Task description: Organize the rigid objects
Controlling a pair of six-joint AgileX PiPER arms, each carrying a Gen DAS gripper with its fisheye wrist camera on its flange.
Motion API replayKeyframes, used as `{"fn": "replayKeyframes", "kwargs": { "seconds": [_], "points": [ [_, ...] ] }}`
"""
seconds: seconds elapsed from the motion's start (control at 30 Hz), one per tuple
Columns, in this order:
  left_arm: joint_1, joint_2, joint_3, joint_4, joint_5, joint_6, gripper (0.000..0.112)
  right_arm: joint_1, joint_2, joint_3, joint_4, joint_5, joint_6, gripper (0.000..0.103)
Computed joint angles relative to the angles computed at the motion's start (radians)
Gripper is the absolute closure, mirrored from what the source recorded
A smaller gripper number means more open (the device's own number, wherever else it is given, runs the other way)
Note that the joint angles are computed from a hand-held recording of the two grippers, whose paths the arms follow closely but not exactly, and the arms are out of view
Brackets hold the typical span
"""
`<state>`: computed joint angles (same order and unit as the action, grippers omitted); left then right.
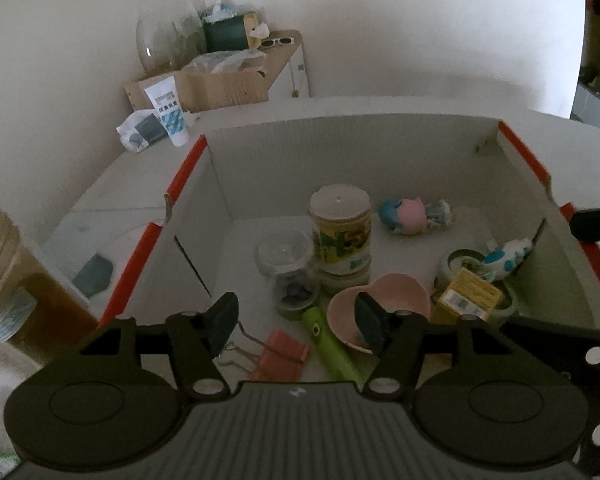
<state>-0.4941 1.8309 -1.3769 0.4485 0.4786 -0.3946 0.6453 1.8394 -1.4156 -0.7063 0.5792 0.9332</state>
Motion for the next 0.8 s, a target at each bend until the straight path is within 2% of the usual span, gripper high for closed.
{"fn": "replayKeyframes", "kwargs": {
  "seconds": [0.07, 0.17, 0.43, 0.5, 0.67, 0.8],
  "points": [
    [0.000, -0.024, 0.018, -0.004, -0.005, -0.002, 0.048, 0.009, -0.020, 0.020, -0.026, 0.002, 0.033, 0.016],
    [-0.005, -0.059, 0.048, 0.006, -0.010, -0.023, 0.039, 0.020, -0.054, 0.057, -0.059, -0.006, 0.082, 0.011],
    [-0.012, -0.159, 0.146, 0.004, -0.058, -0.039, 0.037, 0.048, -0.145, 0.173, -0.163, -0.055, 0.235, 0.001],
    [-0.015, -0.185, 0.176, 0.011, -0.076, -0.053, 0.031, 0.057, -0.176, 0.217, -0.207, -0.077, 0.294, 0.001],
    [-0.020, -0.260, 0.269, -0.013, -0.149, -0.033, 0.030, 0.083, -0.240, 0.309, -0.321, -0.099, 0.433, 0.000],
    [-0.046, -0.318, 0.336, 0.078, -0.184, -0.133, 0.026, 0.107, -0.284, 0.371, -0.418, -0.091, 0.550, 0.000]
  ]
}}
